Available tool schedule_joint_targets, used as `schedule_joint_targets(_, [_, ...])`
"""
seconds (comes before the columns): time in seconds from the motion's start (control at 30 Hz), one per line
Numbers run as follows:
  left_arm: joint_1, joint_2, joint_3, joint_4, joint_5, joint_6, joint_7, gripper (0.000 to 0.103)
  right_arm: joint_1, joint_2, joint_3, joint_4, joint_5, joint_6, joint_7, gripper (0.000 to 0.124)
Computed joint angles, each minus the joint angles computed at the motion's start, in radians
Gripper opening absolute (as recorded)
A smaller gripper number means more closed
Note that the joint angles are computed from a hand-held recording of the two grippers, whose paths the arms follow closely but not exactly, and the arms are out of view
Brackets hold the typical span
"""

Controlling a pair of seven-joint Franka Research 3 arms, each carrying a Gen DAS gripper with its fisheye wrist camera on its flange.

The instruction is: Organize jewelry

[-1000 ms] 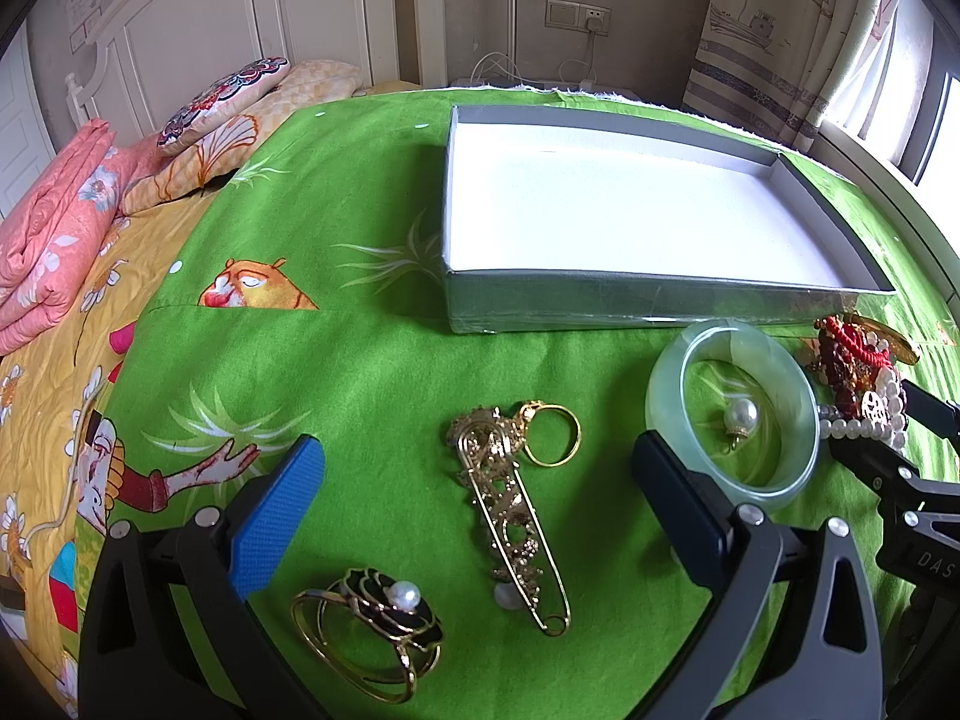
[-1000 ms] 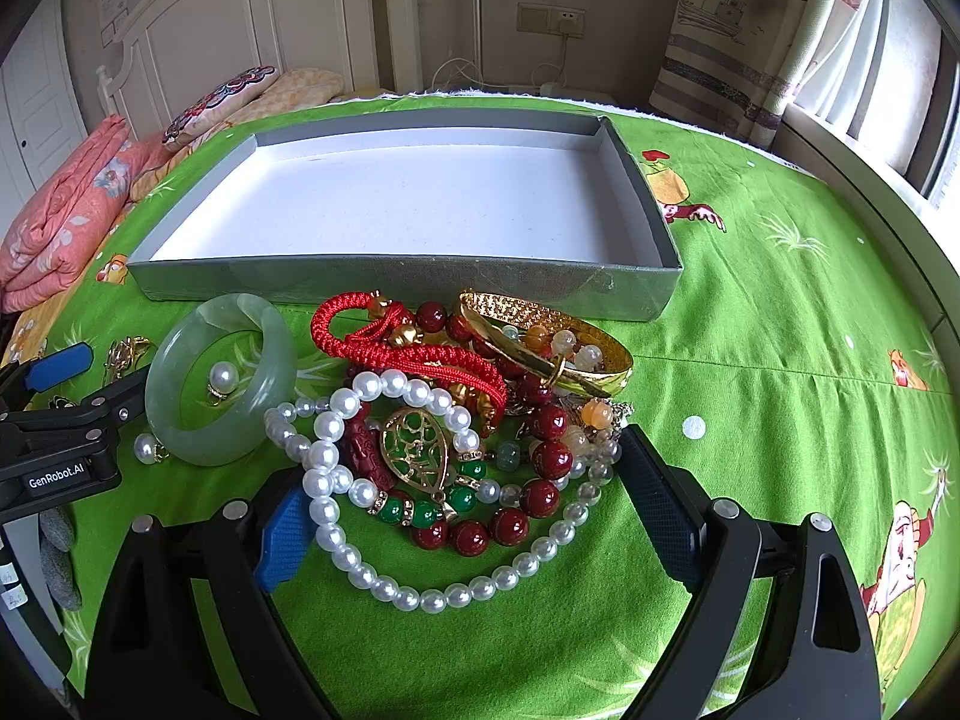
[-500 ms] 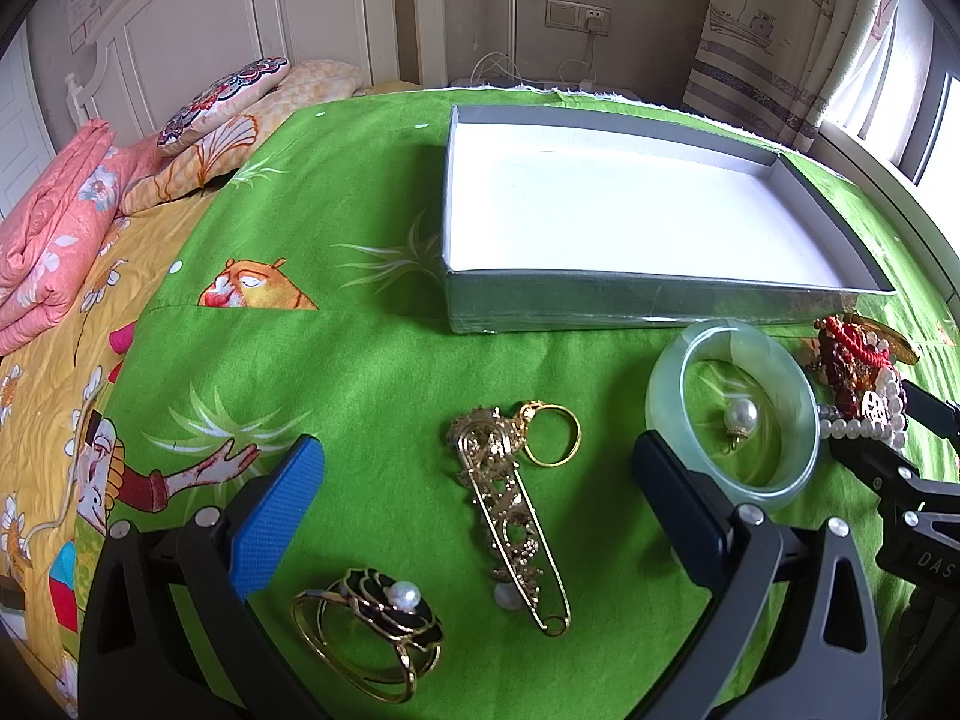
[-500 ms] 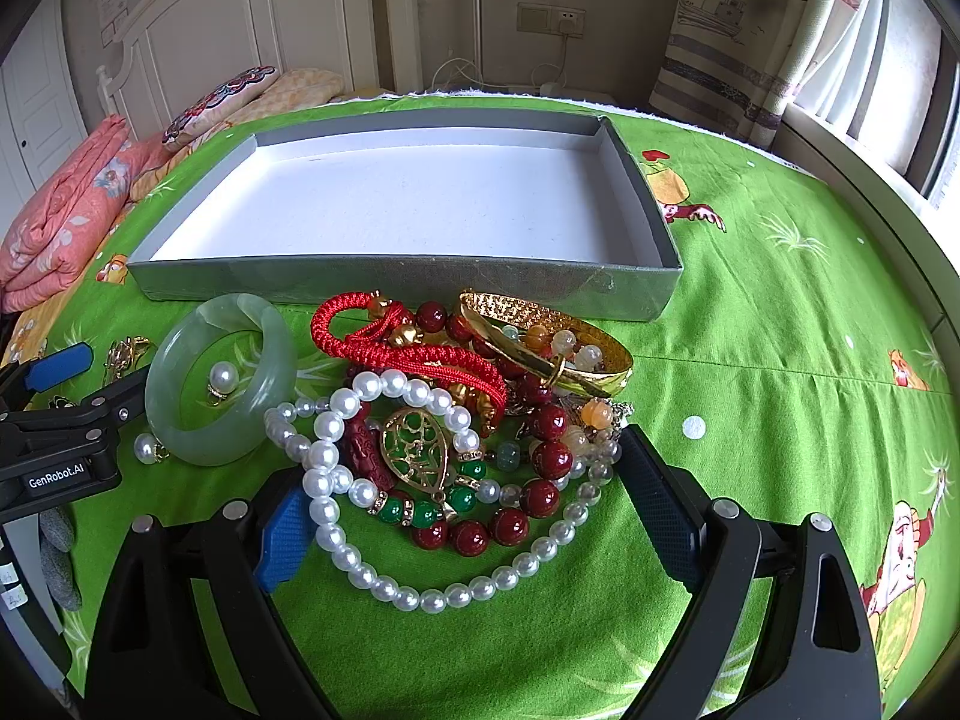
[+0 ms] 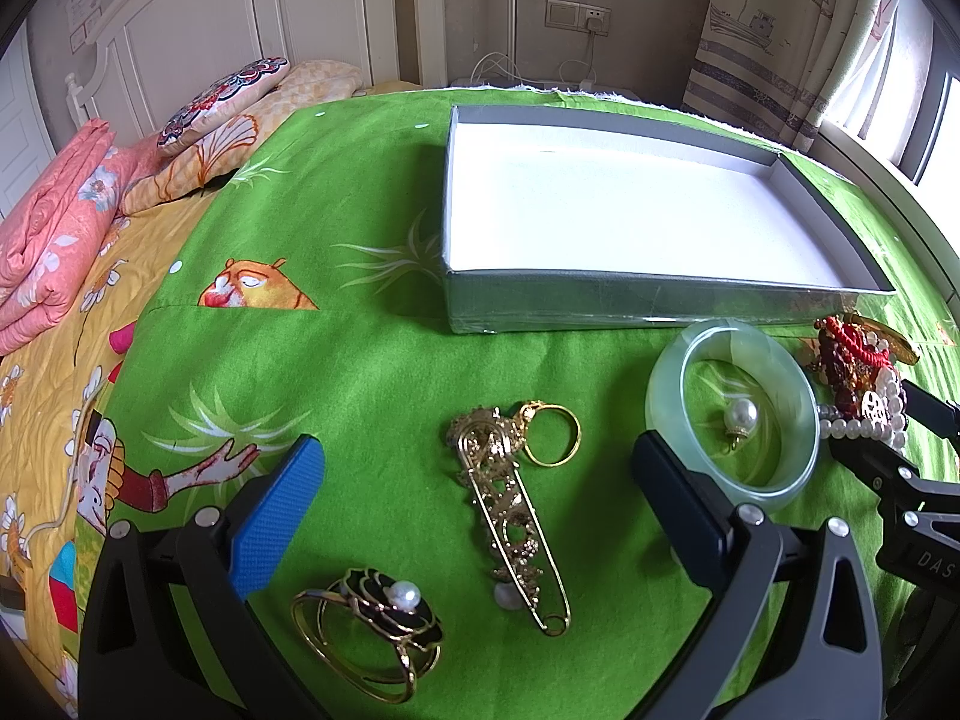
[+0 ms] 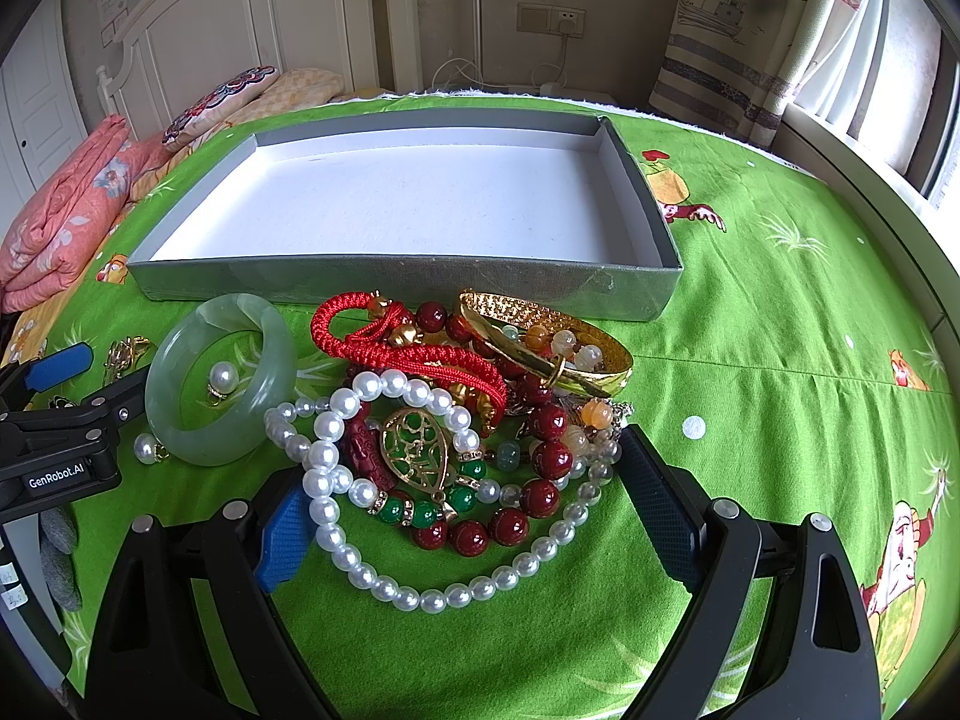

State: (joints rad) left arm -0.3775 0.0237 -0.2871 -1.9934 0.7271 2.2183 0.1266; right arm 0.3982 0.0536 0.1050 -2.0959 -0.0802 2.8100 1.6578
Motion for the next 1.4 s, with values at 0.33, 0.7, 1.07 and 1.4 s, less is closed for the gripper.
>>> schedule_joint_targets(0.33, [-0.001,-0.002,0.001,0.0,-0.003,-0.005,-0.001,0.101,0.003,0.009,0.0,0.012,-0.001,-0.004,-0.005,0.087])
schedule_joint_targets(0.7, [0.012,-0.07,-0.007,-0.087,0.016,0.12,0.036,0.1,-0.011,-0.095,0.015,-0.107,0.283,0.035,-0.312,0.087])
schedule_joint_targets(1.07, [-0.016,0.018,-0.027,0.035,0.087,0.139,0.177,0.092,0.039,-0.208,-0.011,-0.21,0.62,0.121,-0.638,0.087])
schedule_joint_targets(1.4, [0.001,0.056,0.023,0.057,-0.068,0.209,0.27,0.057,0.08,-0.225,-0.056,-0.209,0.825,0.143,-0.801,0.086])
